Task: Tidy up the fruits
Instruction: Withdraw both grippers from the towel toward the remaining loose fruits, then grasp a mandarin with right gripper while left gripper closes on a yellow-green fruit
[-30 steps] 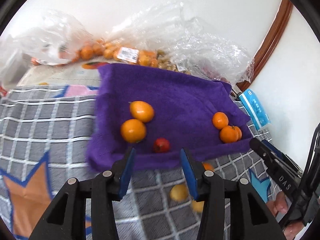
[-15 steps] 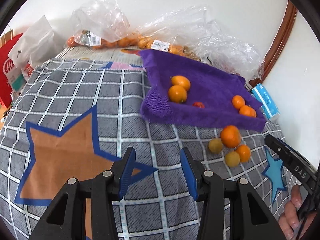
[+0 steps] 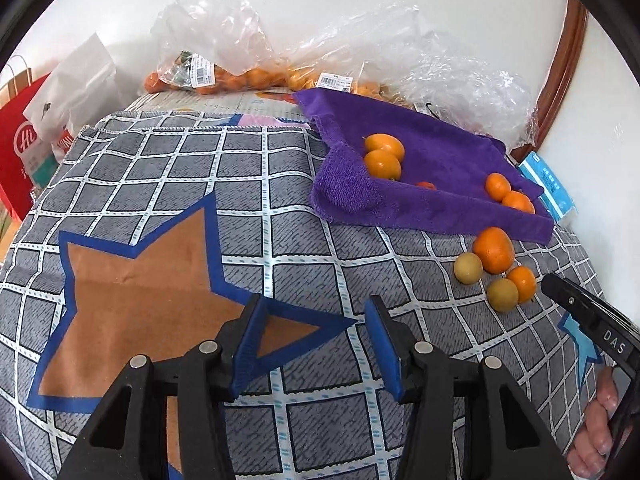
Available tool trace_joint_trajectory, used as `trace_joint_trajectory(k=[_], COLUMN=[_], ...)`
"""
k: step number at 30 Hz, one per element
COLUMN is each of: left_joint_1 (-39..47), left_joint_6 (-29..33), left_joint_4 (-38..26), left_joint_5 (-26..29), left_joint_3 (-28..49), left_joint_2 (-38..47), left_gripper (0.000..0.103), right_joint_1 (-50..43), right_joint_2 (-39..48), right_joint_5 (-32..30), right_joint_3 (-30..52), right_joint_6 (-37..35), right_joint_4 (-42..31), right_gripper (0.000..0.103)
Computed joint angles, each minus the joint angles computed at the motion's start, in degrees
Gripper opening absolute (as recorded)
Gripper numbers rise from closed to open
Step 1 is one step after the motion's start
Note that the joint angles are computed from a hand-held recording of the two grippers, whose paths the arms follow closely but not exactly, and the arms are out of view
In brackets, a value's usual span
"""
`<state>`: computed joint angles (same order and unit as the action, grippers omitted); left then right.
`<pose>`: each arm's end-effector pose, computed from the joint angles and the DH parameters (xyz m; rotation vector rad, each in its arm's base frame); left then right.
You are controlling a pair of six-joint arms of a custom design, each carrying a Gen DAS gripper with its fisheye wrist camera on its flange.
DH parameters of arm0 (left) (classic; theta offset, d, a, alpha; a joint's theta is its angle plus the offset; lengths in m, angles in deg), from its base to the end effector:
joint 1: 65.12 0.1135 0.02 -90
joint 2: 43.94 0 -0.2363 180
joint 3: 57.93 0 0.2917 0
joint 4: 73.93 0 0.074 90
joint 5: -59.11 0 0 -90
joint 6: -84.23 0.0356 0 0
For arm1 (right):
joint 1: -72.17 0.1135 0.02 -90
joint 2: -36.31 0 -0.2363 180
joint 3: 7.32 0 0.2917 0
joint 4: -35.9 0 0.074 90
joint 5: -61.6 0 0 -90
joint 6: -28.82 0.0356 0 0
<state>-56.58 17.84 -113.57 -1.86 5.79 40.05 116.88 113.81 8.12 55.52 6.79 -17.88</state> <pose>0.3206 0.0307 0.1565 0.4945 2.4273 -0.4309 0.2201 0.1881 0.1749 0.6344 2.3310 -0.0588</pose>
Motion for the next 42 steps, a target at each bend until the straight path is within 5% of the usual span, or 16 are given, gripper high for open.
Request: trace_joint_trajectory(k=[21, 23, 25, 42], left_joint_1=[2.7, 2.9, 3.0, 3.8], left_joint_6=[0.7, 0.5, 0.2, -0.9], left_joint_4=[-3.4, -3.4, -3.3, -3.5], left_joint_5=[7.5, 7.9, 8.2, 10.1], left_joint_3=[2.8, 2.9, 2.9, 3.6], left_joint_2=[3.3, 3.5, 3.5, 4.5], left_gripper=[0.060, 0.060, 0.060, 0.060], right_joint_1=[-4.1, -4.5, -4.4, -2.2], right_joint_2=[9.6, 9.5, 9.3, 4.3], right_joint_5=[-4.3, -4.9, -5.2, -3.0], right_joint_3=[4.6, 4.5, 4.0, -0.1], right_joint_6=[-9.3, -9.9, -10.3, -9.6], right_joint_4=[7.4, 8.2, 8.8, 7.9], right_gripper=[0.053, 0.051, 0.034, 0.033])
